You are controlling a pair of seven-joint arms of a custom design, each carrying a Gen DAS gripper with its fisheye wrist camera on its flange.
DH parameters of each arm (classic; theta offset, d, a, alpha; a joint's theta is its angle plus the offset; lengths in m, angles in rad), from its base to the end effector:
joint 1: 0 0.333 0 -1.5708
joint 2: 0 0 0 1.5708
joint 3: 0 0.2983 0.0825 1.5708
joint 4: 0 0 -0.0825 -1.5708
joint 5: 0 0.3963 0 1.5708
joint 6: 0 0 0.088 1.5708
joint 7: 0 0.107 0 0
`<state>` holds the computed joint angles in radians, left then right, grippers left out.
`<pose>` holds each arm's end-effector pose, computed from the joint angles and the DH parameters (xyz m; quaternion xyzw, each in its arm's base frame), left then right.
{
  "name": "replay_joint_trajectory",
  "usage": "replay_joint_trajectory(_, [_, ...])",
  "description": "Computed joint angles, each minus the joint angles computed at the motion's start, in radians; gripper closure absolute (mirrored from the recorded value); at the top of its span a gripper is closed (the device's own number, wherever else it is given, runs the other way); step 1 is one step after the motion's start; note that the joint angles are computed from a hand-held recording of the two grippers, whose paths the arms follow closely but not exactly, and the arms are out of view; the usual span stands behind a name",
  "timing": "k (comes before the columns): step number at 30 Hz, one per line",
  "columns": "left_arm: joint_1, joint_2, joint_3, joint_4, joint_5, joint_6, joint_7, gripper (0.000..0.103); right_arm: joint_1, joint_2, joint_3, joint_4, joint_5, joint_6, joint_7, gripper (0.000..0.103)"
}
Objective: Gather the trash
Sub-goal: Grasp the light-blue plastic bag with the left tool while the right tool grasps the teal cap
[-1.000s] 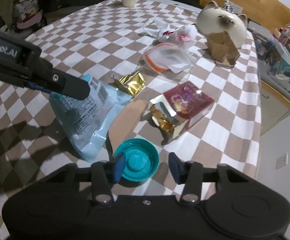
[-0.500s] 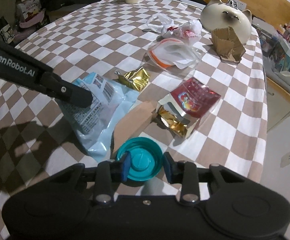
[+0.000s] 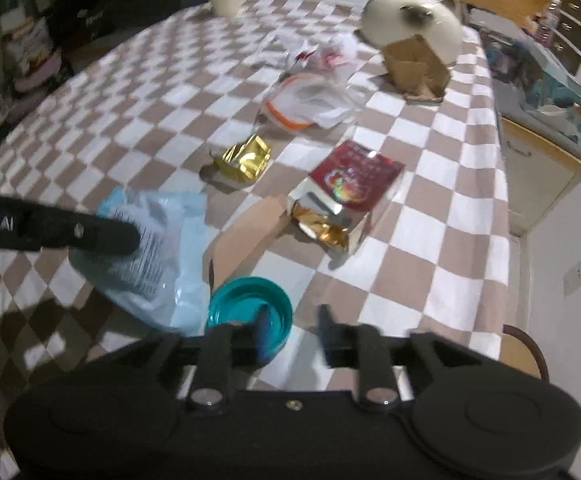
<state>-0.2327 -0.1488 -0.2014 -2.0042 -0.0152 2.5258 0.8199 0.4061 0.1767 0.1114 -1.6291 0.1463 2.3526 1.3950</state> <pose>0.5211 -0.2480 0.5772 -0.7654 0.5538 -0.3199 0.0708 0.5830 0.3279 0.5553 -0.8520 0.4429 -0.0957 0.2623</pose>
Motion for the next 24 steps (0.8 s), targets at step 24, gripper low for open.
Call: replay_joint_trajectory(24, [0.004, -0.075, -0.030, -0.001, 0.141, -0.088, -0.088, 0.103, 0.012, -0.022, 0.005, 0.000, 0.022, -0.002, -0.047, 0.053])
